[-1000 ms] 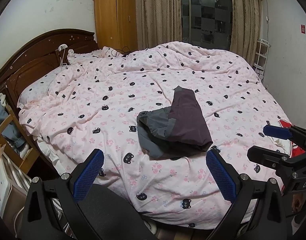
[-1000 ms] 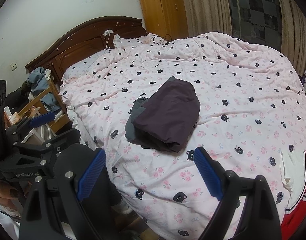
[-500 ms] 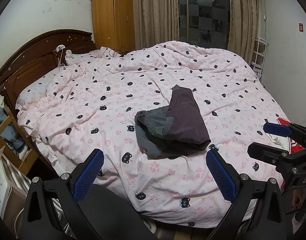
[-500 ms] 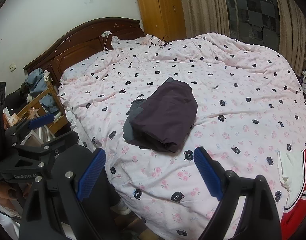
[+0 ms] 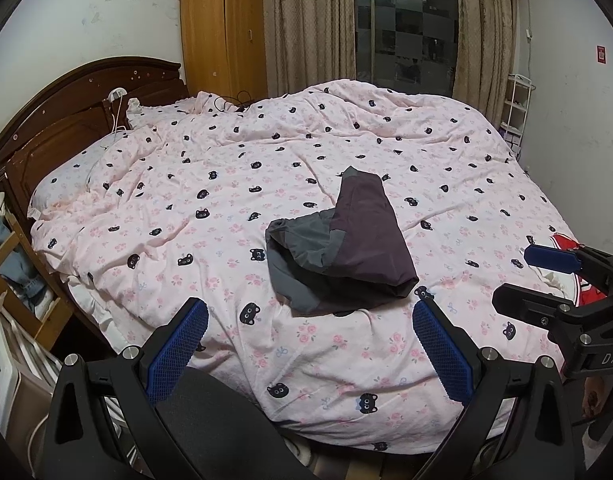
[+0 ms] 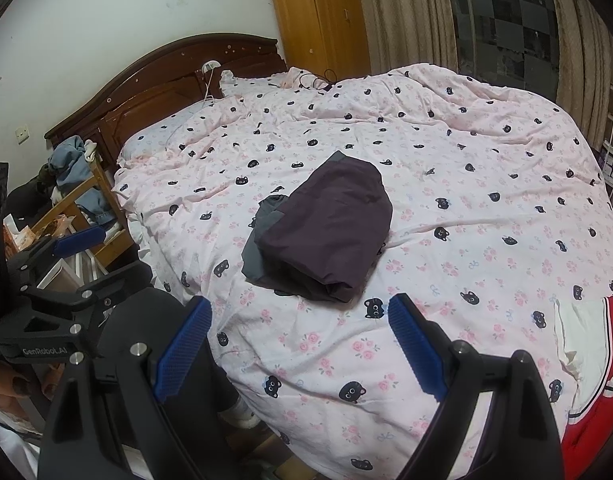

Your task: Fold clothes

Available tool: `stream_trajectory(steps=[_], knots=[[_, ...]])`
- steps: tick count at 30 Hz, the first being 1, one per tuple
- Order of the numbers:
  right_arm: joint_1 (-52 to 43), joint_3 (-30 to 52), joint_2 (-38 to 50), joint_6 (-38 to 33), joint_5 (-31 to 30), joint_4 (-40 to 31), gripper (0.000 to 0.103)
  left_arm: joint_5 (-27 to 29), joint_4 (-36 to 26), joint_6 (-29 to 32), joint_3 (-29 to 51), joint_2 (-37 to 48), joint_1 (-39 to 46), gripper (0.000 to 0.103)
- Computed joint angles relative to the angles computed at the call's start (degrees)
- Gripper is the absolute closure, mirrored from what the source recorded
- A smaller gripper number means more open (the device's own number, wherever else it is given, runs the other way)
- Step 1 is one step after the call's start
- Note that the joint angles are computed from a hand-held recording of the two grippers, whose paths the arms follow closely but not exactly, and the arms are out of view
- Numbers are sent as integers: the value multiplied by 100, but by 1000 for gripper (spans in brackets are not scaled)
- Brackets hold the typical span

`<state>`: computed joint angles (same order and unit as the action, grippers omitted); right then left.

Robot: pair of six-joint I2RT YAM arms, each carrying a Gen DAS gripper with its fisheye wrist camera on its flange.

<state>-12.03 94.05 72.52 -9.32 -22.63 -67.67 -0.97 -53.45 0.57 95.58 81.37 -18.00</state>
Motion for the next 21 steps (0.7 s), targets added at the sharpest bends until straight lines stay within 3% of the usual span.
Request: stream_trajectory(steps=[7, 11, 16, 20, 21], knots=[[-21, -9, 12, 23, 4, 10, 12, 37, -29, 9, 50, 74, 19, 2], [-152, 27, 119, 36, -184, -50, 12, 367, 239, 55, -56, 145, 198, 2], [-276, -6, 309, 94, -273, 39, 12, 1209, 604, -36, 26, 720, 655, 2], [-485, -44, 700, 359, -450, 382, 12, 2716, 985, -727, 373, 1645, 1195, 2], [-524, -48, 866, 473, -427, 500, 12, 2809, 1055, -939, 492, 1860, 1224, 2]])
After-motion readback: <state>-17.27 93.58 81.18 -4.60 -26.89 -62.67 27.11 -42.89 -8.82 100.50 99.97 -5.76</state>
